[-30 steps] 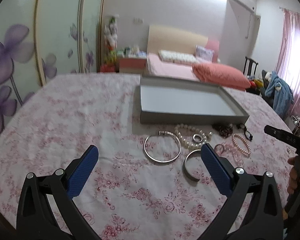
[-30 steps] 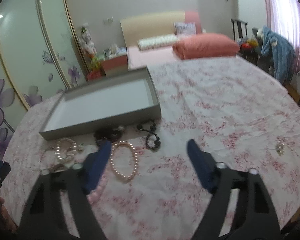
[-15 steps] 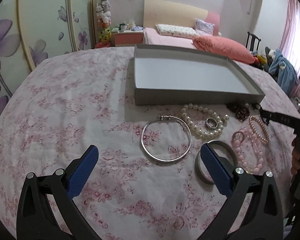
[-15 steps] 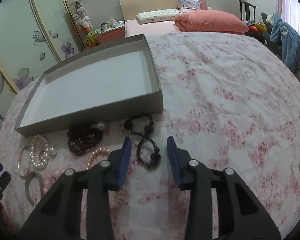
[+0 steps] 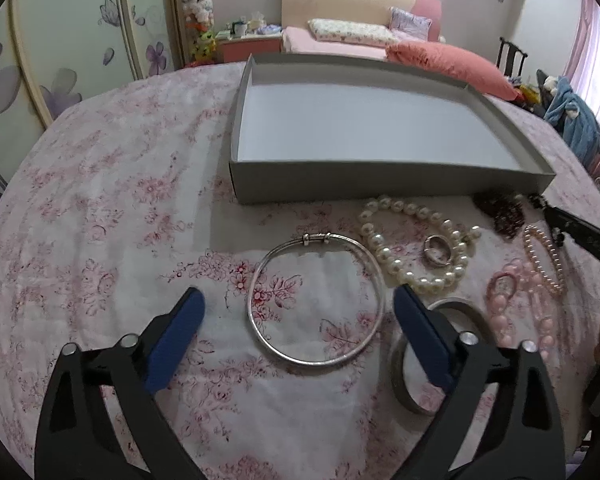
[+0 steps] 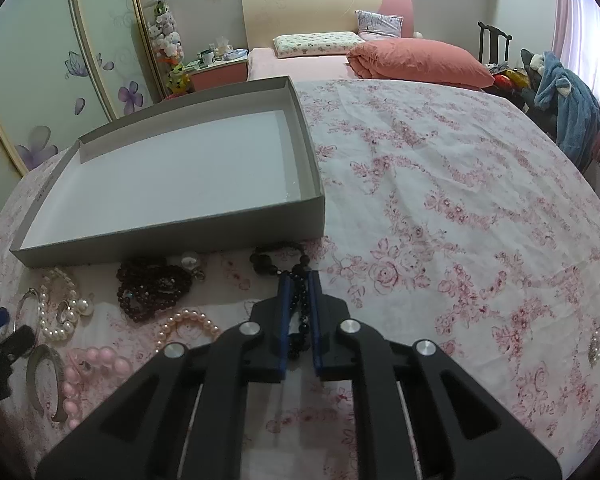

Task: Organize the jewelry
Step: 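Grasp the thin silver bangle with the left tool while the right tool lifts the black bracelet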

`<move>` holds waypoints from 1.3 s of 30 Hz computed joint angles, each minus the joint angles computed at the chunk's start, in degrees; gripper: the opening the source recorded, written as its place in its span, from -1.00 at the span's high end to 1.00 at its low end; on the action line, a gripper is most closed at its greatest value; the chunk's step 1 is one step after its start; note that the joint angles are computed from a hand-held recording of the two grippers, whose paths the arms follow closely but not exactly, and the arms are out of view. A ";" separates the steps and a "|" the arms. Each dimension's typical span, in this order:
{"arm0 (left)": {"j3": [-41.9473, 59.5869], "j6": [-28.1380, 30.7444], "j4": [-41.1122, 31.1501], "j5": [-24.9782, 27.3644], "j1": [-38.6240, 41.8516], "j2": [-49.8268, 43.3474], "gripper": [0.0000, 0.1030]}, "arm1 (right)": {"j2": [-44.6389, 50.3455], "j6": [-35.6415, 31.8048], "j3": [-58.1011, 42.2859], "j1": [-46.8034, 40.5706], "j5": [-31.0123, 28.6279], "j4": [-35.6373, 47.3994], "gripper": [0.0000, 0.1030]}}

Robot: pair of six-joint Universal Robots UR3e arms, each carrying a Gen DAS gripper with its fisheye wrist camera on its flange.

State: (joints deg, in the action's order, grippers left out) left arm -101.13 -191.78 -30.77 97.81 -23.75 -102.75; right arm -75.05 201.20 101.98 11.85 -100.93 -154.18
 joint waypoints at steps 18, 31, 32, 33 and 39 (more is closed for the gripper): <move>-0.16 0.57 0.20 2.18 -0.45 0.33 -0.47 | 0.21 0.18 -0.29 -0.19 0.46 -0.04 0.80; -3.62 0.16 2.32 2.15 -0.43 2.66 -0.37 | -2.83 0.57 3.55 -1.77 3.86 -1.48 0.88; -3.85 0.03 2.31 2.12 -0.30 2.89 -0.37 | -3.40 0.74 4.20 -1.74 4.06 -1.71 0.88; -4.44 -0.26 2.45 1.96 0.00 3.43 -0.37 | -4.12 0.78 4.92 -1.52 3.93 -2.06 0.88; -8.54 -1.92 6.43 2.33 0.28 7.54 -0.37 | -9.48 0.58 8.93 0.67 2.50 -5.93 0.88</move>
State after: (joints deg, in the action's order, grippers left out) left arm -109.67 -193.70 -24.33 100.14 -23.47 -95.21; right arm -84.54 201.78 110.91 12.52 -98.43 -160.11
